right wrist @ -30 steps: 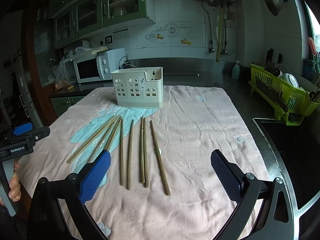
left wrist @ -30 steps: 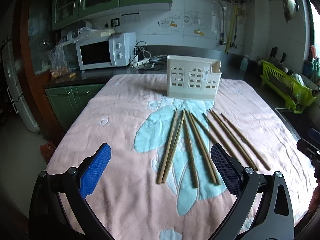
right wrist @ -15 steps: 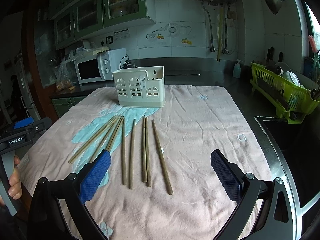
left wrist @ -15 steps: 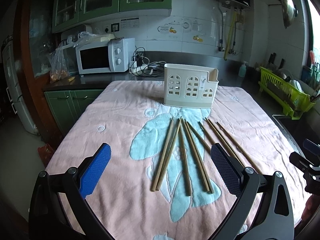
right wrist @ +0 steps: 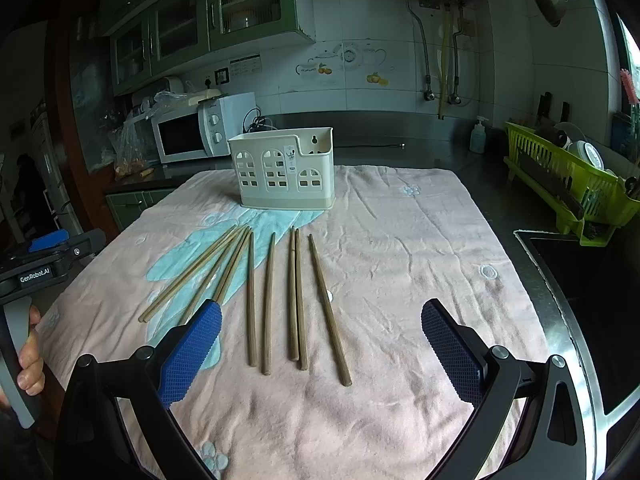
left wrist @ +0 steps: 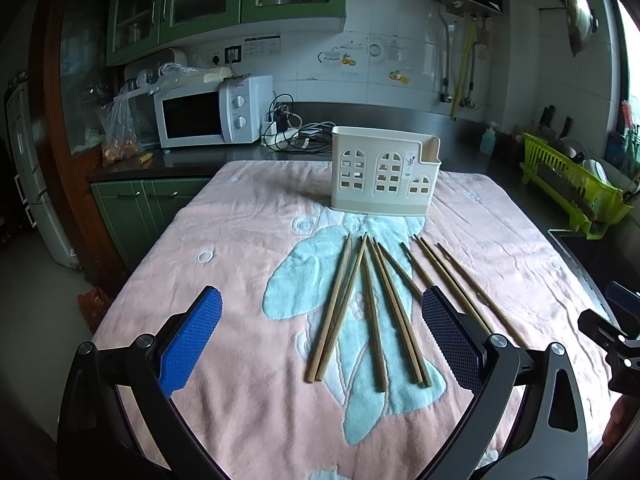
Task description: Organize utensils
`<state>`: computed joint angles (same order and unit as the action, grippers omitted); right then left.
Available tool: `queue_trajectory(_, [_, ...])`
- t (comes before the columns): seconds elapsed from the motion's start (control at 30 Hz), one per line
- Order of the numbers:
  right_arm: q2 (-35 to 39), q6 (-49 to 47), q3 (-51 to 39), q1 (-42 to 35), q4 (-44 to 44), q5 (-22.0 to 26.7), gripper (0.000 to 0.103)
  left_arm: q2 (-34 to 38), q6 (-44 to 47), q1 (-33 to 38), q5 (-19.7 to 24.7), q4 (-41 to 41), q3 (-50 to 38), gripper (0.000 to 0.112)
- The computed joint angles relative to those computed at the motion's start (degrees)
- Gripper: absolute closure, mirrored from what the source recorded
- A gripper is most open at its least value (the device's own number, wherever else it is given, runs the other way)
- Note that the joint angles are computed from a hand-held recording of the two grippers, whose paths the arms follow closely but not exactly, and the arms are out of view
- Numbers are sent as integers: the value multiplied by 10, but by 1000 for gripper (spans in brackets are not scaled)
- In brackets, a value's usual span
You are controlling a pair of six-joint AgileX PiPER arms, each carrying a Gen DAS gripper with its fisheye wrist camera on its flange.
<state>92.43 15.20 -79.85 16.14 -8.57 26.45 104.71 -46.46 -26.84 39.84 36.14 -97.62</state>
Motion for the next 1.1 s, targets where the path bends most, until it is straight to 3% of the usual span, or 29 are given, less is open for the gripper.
queue_trajectory(0.73, [12,-10,-9,-5,11,4,7,17,33,12,2,-29,-18,20])
queue_trajectory(1.1, [44,-40,-20,-22,35,12,8,38,103,42,-4,-89,-25,38])
